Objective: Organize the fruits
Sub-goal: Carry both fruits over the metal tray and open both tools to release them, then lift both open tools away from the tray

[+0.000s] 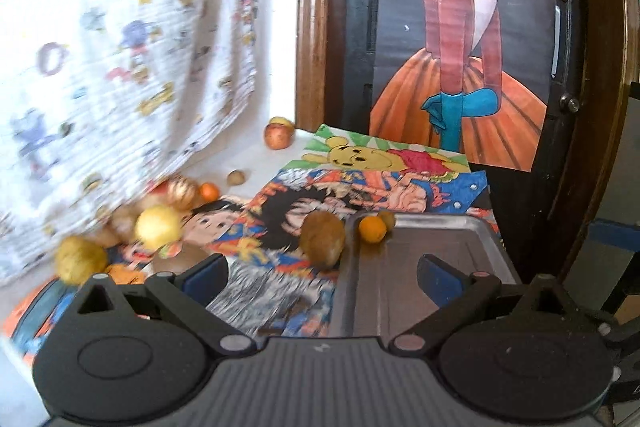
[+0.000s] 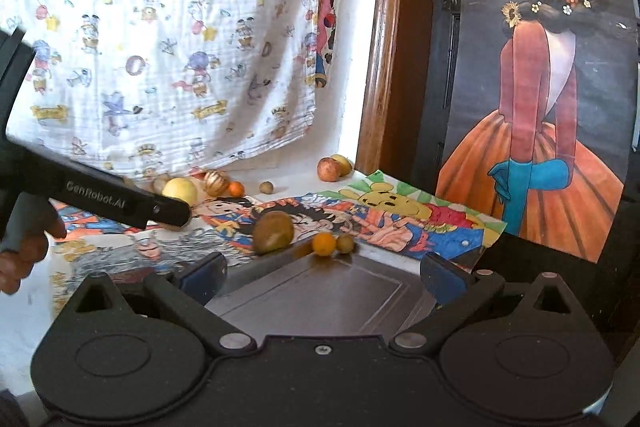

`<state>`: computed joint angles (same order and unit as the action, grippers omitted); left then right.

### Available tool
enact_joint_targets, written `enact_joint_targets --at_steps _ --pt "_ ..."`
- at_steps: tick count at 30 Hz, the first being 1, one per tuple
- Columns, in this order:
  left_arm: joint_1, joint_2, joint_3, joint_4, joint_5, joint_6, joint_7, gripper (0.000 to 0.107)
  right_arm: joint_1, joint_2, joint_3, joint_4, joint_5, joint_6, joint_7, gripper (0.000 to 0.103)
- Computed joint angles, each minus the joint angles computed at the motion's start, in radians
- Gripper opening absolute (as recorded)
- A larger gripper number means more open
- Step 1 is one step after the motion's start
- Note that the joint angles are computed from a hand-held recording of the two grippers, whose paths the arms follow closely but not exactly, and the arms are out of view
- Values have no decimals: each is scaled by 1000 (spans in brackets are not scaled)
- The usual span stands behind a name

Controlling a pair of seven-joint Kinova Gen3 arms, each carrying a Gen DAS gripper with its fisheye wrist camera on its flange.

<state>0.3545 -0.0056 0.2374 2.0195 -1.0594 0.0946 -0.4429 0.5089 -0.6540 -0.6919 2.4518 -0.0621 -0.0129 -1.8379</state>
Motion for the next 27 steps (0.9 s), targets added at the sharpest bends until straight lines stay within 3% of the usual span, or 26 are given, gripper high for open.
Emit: enact_joint_targets --at_steps 2,6,11,20,24,27 --pt "-21 -36 7 39 0 -1 15 103 -15 -36 -6 -5 -25 41 -28 102" --pt "-132 -101 86 112 -37 -13 85 103 -20 -108 -40 -26 -64 141 -119 102" --pt "-137 -166 48 187 47 -43 6 103 -34 -173 -89 -56 -61 245 -217 102" --pt "135 -202 -232 249 231 -24 -190 103 -14 -219 -205 -106 -58 396 -353 102" --pt "172 -210 -260 255 305 23 -259 103 -7 -214 -244 -118 -61 437 -392 102" --pt "225 -213 -322 258 376 38 -330 103 -7 -207 -268 -125 -59 454 -407 102"
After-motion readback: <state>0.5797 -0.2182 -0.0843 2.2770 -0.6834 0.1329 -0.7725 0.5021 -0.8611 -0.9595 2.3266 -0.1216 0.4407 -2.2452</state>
